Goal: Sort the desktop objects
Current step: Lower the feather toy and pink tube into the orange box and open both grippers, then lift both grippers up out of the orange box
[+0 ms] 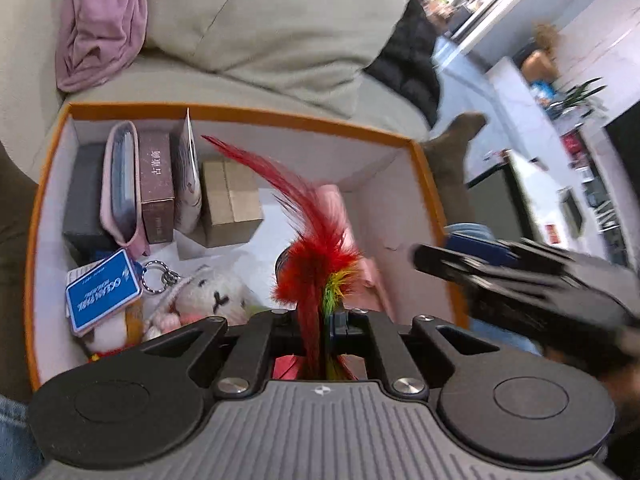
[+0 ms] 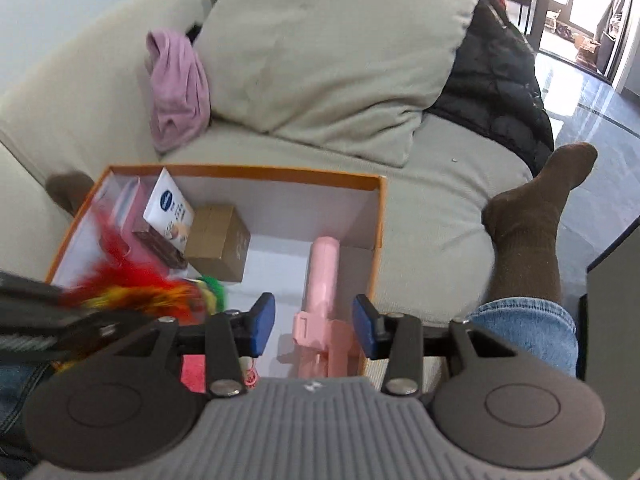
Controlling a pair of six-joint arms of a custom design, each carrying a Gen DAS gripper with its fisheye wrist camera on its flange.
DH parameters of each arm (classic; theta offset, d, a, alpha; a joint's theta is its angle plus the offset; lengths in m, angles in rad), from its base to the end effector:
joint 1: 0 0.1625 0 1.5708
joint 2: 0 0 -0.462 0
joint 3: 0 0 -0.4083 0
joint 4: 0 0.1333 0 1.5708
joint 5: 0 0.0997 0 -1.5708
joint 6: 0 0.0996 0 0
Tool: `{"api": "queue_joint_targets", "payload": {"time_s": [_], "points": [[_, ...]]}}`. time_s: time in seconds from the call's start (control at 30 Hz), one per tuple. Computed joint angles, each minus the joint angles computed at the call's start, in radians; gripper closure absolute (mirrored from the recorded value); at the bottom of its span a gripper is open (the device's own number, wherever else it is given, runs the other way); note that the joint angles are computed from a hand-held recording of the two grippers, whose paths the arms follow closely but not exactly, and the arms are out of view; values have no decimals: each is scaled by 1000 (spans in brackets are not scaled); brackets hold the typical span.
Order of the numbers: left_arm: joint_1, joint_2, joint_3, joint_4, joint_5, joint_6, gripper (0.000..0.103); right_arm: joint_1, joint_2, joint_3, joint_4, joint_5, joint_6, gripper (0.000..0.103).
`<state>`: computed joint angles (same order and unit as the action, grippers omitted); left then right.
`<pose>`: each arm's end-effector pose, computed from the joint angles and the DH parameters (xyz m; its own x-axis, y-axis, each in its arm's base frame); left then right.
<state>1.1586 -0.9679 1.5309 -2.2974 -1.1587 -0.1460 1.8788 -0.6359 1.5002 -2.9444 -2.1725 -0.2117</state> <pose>-0.1300 -0.7295 0.2513 -0.9140 0.1725 -0.3673 0.2651 0.9391 -0.2186 0.3049 -0.7046 0.1032 -0.7942 -0.1620 0.5856 -0.4414 0.8162 -0.3728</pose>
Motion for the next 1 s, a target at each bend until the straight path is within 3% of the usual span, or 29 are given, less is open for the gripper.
{"api": "queue_joint_targets", "payload": {"time_s": [0.17, 0.3, 0.47, 0.7, 0.87, 1.0], "points": [[10, 47, -51, 19, 26, -29, 90, -27, -26, 63, -103, 100, -29, 58], [5, 42, -54, 15, 43, -52, 73, -37, -33, 84, -128, 132, -26, 58], [-18, -9, 9, -45, 80, -41, 73, -39, -40, 112, -175, 155, -11, 57], [-105, -127, 229, -329, 203, 58, 73, -11, -51, 174, -299, 197, -29, 57], [-169, -184, 382, -600, 287, 183, 73, 26, -46, 233, -490, 219, -111, 53], [-202, -189, 471, -817, 364, 282, 67, 54, -24, 273, -657, 215, -180, 51]]}}
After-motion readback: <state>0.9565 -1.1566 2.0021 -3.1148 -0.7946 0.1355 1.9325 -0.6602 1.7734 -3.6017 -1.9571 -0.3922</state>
